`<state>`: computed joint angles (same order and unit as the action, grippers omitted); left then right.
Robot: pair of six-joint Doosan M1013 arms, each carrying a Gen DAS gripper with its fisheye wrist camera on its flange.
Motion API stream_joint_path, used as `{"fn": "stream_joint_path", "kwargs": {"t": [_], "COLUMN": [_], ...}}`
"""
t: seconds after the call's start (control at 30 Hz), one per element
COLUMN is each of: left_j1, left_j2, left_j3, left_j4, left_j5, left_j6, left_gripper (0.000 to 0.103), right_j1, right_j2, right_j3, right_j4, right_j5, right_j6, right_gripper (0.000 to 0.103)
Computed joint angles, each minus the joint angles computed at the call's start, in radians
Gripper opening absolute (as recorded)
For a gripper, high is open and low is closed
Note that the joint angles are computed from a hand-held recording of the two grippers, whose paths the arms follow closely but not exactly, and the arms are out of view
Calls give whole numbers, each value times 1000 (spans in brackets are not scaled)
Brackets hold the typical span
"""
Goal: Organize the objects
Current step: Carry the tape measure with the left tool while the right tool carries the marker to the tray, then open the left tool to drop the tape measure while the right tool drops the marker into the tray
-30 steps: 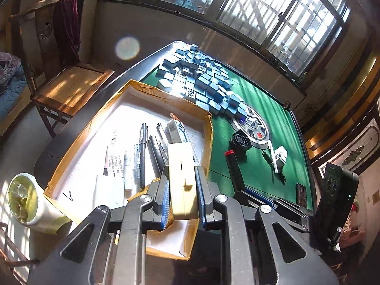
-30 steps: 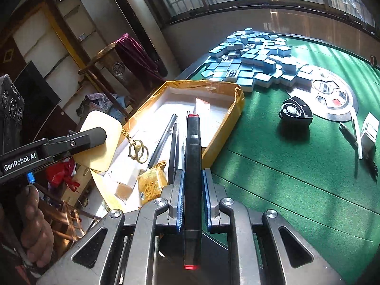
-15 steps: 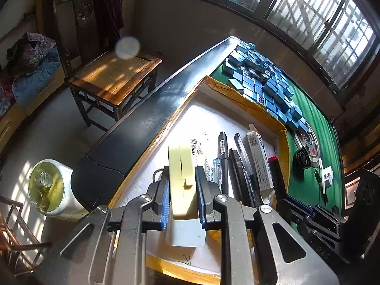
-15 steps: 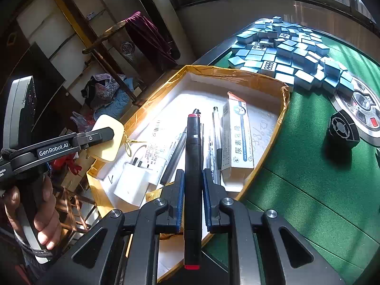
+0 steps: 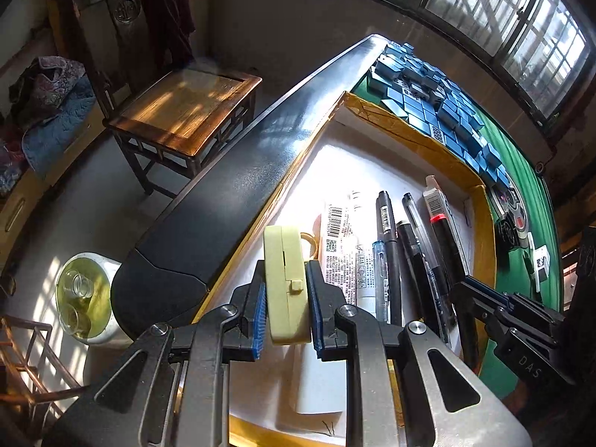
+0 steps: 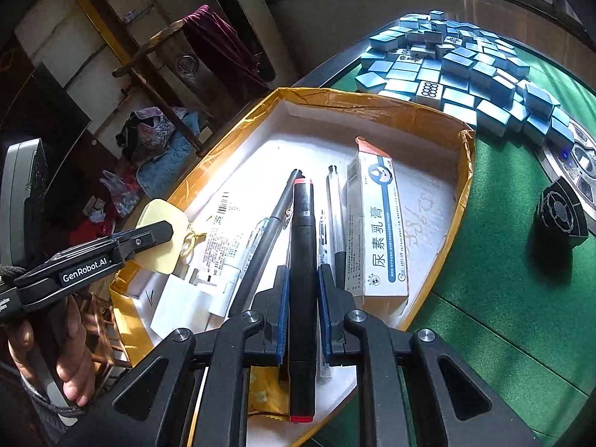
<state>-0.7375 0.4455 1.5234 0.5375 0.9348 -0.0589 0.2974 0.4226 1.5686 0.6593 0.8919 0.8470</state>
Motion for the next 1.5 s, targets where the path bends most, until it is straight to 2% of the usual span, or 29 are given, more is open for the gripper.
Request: {"fn": "stream_joint_path", "kwargs": {"t": [0.17, 0.4, 0.57, 0.6, 0.7, 0.73, 0.8, 0.93, 1.07, 1.33, 1.5], "left_j1": [12, 22, 15, 12, 1, -7, -21, -56, -82, -96, -106], "left_j2": [9, 25, 14, 10, 4, 5, 10, 21, 34, 116, 174], "left_j3": [0, -11, 8, 13, 16, 12, -4, -43, -83, -223, -321], "left_j4": [-31, -43, -12, -3, 43, 73, 111, 191, 227, 61, -29], "left_j5": [-25, -20, -43, -49, -43, -26, 9, 66, 27, -103, -106], "left_j6": [44, 79, 46, 37, -6, -29, -41, -65, -56, 152, 252], "left_gripper": [17, 16, 17, 21, 47, 51, 52, 52, 54, 54, 54], "right_j1": [7, 18, 24, 24, 17, 12, 2, -36, -86, -218, -297], "right_j2": [8, 18, 23, 20, 12, 6, -10, -54, -87, -99, -79], "right_j3": [-12, -23, -22, -18, -9, -4, 11, 58, 102, 139, 102], "right_j4": [-18, -43, -62, -57, -31, -14, 30, 129, 182, 190, 149], "right_j5": [-11, -21, -33, -41, -41, -40, -43, -45, -44, -56, -94], "right_j6": [17, 34, 49, 45, 39, 29, -16, -118, -163, -120, -42], "right_gripper": [13, 13, 13, 13, 16, 20, 27, 34, 43, 46, 46]}}
